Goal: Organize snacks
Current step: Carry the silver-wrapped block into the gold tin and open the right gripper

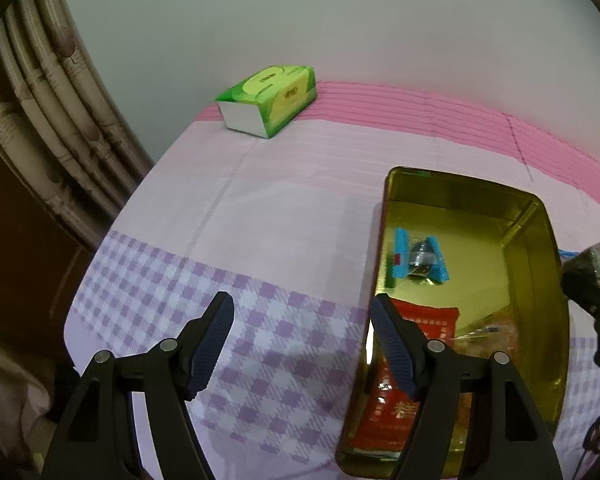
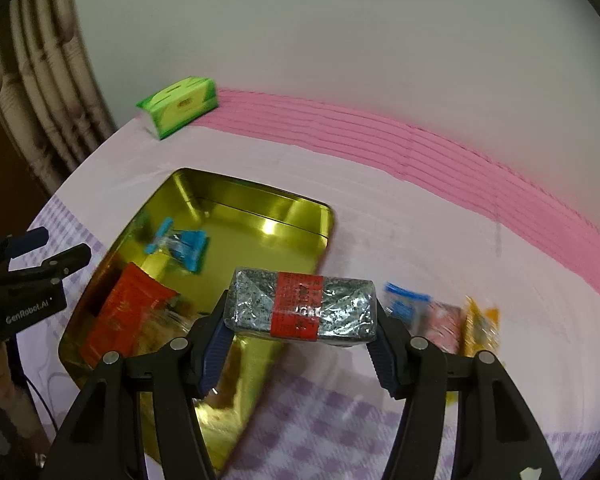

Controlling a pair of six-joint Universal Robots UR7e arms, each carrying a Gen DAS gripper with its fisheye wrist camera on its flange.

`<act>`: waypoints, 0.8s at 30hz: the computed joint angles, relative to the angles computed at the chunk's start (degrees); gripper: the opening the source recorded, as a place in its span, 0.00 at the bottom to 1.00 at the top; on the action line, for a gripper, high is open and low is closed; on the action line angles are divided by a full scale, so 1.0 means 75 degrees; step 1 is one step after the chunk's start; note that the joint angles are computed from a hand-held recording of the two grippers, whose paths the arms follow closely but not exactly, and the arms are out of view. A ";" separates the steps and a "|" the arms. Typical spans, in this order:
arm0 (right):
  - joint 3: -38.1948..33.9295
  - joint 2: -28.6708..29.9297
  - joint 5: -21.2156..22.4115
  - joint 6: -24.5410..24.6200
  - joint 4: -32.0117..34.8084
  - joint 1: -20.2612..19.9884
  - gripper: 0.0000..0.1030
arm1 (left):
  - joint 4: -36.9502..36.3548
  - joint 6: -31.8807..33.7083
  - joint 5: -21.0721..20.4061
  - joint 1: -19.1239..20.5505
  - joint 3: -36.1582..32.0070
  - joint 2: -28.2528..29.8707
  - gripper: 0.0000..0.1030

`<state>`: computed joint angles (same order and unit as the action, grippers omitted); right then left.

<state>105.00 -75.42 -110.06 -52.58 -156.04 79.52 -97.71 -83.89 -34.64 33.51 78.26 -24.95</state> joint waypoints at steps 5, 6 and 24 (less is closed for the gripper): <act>-0.0162 0.0410 -0.0166 0.0176 0.0158 0.0148 0.56 | -0.0032 -0.0258 -0.0057 0.0056 0.0148 -0.0136 0.70; -0.0173 0.0471 -0.0212 0.0176 0.0134 0.0164 0.56 | -0.0048 -0.0318 -0.0060 0.0067 0.0193 -0.0174 0.70; -0.0244 0.1144 -0.0829 -0.0046 -0.0149 0.0249 0.56 | -0.0124 -0.0610 -0.0170 0.0160 0.0378 -0.0336 0.73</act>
